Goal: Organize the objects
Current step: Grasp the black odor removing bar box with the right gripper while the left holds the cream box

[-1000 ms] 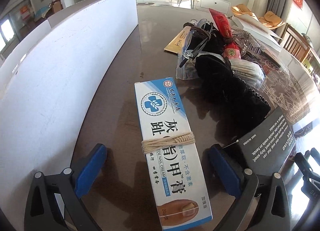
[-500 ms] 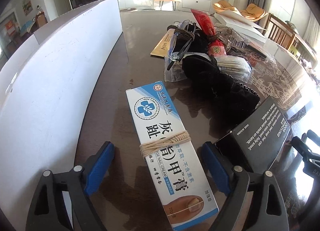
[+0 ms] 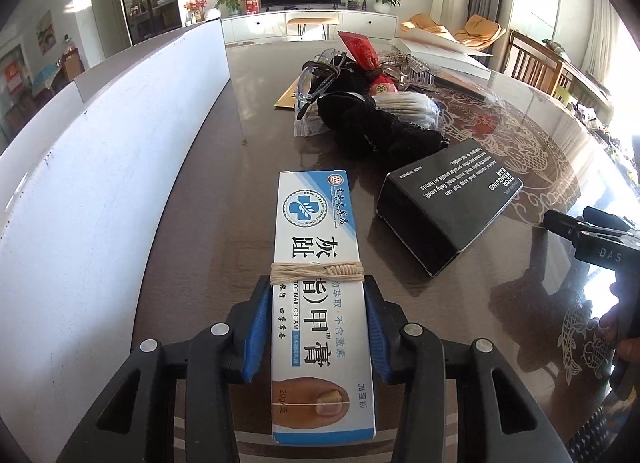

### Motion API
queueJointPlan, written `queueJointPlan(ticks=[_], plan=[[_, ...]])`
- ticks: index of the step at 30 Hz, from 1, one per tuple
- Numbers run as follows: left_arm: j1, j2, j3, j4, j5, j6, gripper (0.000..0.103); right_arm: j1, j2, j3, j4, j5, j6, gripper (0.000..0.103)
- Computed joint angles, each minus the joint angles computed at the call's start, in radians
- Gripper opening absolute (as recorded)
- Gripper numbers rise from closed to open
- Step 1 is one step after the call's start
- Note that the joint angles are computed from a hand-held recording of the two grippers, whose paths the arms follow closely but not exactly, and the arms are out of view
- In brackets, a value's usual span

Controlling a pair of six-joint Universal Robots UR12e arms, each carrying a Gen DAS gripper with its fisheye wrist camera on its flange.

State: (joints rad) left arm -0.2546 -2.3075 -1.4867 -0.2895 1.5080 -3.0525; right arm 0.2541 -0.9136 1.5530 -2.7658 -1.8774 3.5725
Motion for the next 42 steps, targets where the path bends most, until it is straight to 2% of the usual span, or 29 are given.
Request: queueJointPlan(ticks=[7,10,12,14,17,22,25,28,30,35,42], plan=[[0.001,0.019,-0.047,0.043,-0.011,0.01,0.043,0.0,0.0,-0.001,0.002,0.003,-0.004,0.103],[0.004,0.028,-0.066,0.054,-0.014,0.011,0.043,-0.011,-0.018,-0.004,0.049,0.081,-0.001,0.103],[0.004,0.032,-0.078,0.067,-0.014,0.009,0.043,-0.006,-0.03,0.014,-0.046,0.126,0.007,0.103],[0.005,0.036,-0.088,0.081,-0.012,0.005,0.043,0.014,-0.021,-0.018,-0.075,0.152,-0.045,0.103],[0.006,0.04,-0.097,0.085,-0.013,0.004,0.043,0.052,0.023,-0.119,-0.031,0.19,-0.162,0.103],[0.013,0.049,-0.111,0.089,-0.018,0.009,0.043,0.113,0.115,-0.263,0.044,0.1,-0.322,0.103],[0.018,0.053,-0.121,0.097,-0.024,0.012,0.043,0.124,0.133,-0.277,0.088,0.019,-0.364,0.103],[0.021,0.054,-0.127,0.107,-0.029,0.016,0.043,0.11,0.104,-0.212,0.059,0.028,-0.334,0.103],[0.021,0.054,-0.13,0.114,-0.026,0.018,0.043,0.099,0.081,-0.164,0.049,0.002,-0.302,0.103],[0.021,0.055,-0.135,0.126,-0.027,0.017,0.043,0.065,0.019,-0.062,0.066,-0.027,-0.169,0.103],[0.018,0.056,-0.129,0.109,-0.02,0.006,0.043,0.029,-0.035,-0.013,0.015,0.126,-0.108,0.103]])
